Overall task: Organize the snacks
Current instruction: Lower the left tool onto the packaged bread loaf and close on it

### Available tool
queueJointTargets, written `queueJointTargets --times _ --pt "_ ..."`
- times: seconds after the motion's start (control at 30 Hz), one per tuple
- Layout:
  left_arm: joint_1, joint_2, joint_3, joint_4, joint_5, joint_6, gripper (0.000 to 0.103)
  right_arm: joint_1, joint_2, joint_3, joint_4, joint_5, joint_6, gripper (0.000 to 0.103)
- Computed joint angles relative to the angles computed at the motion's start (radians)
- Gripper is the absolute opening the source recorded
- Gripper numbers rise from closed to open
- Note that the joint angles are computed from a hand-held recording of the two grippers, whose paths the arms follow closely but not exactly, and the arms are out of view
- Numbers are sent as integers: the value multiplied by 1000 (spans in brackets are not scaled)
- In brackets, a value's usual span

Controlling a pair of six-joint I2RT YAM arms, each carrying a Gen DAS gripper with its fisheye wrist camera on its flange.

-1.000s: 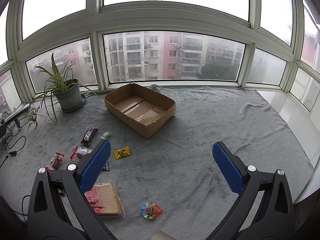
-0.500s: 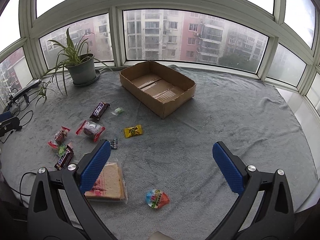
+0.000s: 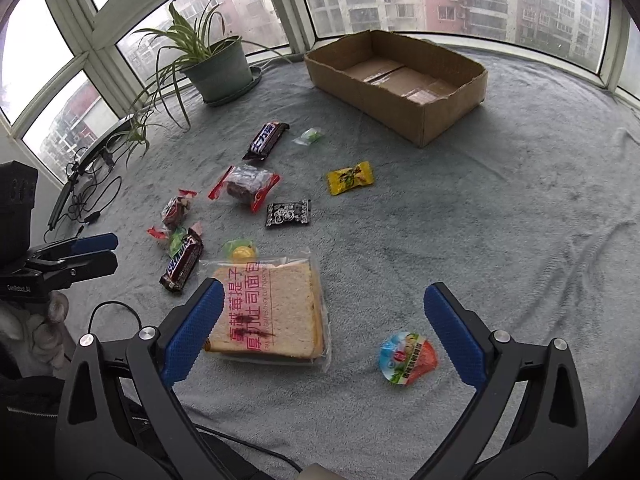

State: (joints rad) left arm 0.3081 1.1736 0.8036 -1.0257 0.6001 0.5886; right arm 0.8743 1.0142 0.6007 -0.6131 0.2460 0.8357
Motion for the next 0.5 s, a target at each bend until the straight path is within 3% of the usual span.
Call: queueJointTargets --times 0.23,0.5 --pt "-86 75 -6 -42 -4 11 76 -53 79 -38 109 -135 -35 95" --pt "-146 181 -11 -56 -9 16 60 -123 162 -78 212 -275 -67 83"
